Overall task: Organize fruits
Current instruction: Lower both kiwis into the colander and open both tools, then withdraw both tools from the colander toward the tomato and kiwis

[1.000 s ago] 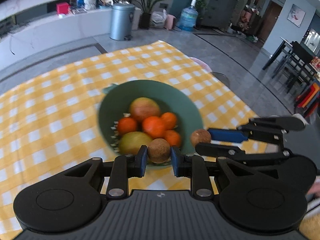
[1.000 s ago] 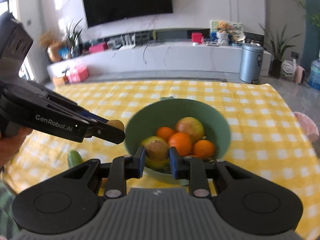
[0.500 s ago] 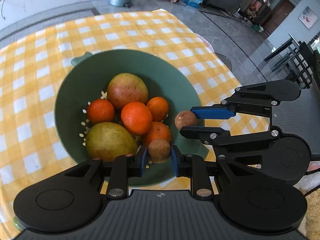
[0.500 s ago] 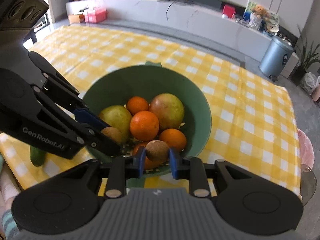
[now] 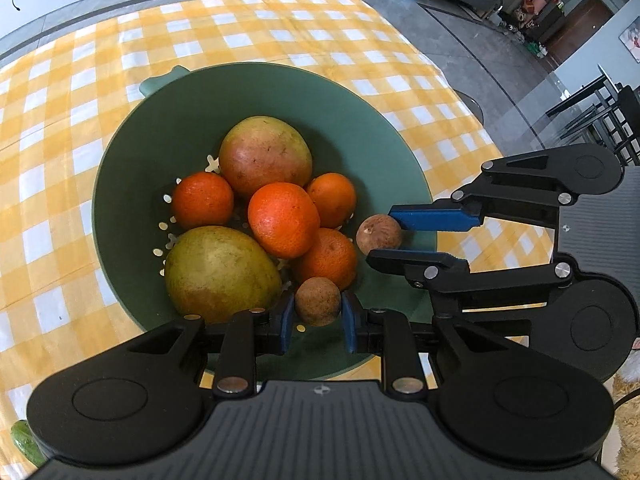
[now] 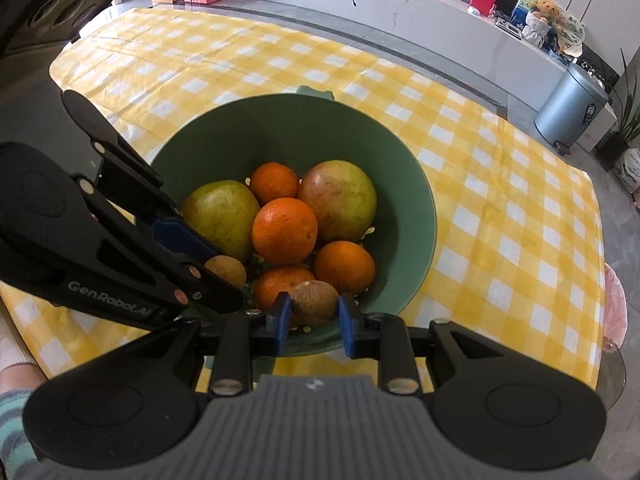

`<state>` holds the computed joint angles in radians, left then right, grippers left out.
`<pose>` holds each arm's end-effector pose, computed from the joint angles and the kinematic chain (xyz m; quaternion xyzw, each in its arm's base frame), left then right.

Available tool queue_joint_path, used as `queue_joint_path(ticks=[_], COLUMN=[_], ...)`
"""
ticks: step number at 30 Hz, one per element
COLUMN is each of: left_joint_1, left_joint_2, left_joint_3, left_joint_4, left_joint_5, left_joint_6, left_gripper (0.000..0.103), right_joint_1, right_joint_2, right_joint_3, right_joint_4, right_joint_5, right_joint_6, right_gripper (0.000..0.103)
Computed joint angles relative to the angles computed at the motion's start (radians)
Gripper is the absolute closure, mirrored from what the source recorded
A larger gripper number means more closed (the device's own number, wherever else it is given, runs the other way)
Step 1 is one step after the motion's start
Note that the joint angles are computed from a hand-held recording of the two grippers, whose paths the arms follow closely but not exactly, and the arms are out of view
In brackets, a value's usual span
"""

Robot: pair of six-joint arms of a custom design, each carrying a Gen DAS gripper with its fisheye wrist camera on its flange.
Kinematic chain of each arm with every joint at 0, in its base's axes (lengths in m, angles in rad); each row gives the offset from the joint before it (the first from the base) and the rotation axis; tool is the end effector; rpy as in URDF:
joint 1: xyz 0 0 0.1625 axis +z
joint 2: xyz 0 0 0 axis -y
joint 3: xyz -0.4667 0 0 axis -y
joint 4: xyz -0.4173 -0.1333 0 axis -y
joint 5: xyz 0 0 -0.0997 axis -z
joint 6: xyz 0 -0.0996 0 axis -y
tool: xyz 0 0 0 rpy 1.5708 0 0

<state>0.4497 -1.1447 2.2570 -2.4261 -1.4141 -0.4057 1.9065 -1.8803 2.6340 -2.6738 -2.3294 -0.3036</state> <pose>-0.3397 -0.3292 0.0928 0.3556 0.9226 0.0386 0.1444 0.1536 -0.2435 0.2876 0.2264 -0.8887 0.1672 0.3620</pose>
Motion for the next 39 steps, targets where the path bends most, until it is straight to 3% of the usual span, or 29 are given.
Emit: queue_joint_path(ticks=[7,15,19,22,30,35,39], left_joint_1=[-0.008,-0.004,-0.017,-0.043,-0.13,-0.162,-0.181], left_joint_2=[0.0,-0.021,-0.055,-0.103,-0.273,-0.38,-0.463], left_joint_3=[0.0,-0.003,0.009,0.022,0.06,0.094,0.143], left_joint_4=[0.006,0.032,0.036,0.036,0.079,0.131,0.142], left_joint_5=[0.016,0.01,0.019,0.032,0.131,0.203,0.245], left_joint_6=[0.005,-0.014,-0.016,-0.005,0.059,0.057,0.074], left_gripper=[0.074,0.062,0.062,0.062,0.059,0.059,0.059], right_joint_1=[0.003,0.025,0.042,0.067,0.259,0.396,0.491], right_joint_2=[0.007,0.0,-0.007,-0.019,0.008,0.095,0.221], right_joint_3=[-0.001,-0.002,-0.001,0.002,0.044,0.086,0.125], right_joint_4=[0.0,0.016,0.013,-0.003,-0.108,-0.225,-0.412], right_joint_5=[-0.004,-0.021,-0.026,-0.026,-0.105,-0.144,-0.165], right_joint_6=[0.008,0.034,0.062,0.107,0.409,0.599,0.709], right_gripper=[0.08,0.079,0.069,0.067,0.066,0.066,0.066])
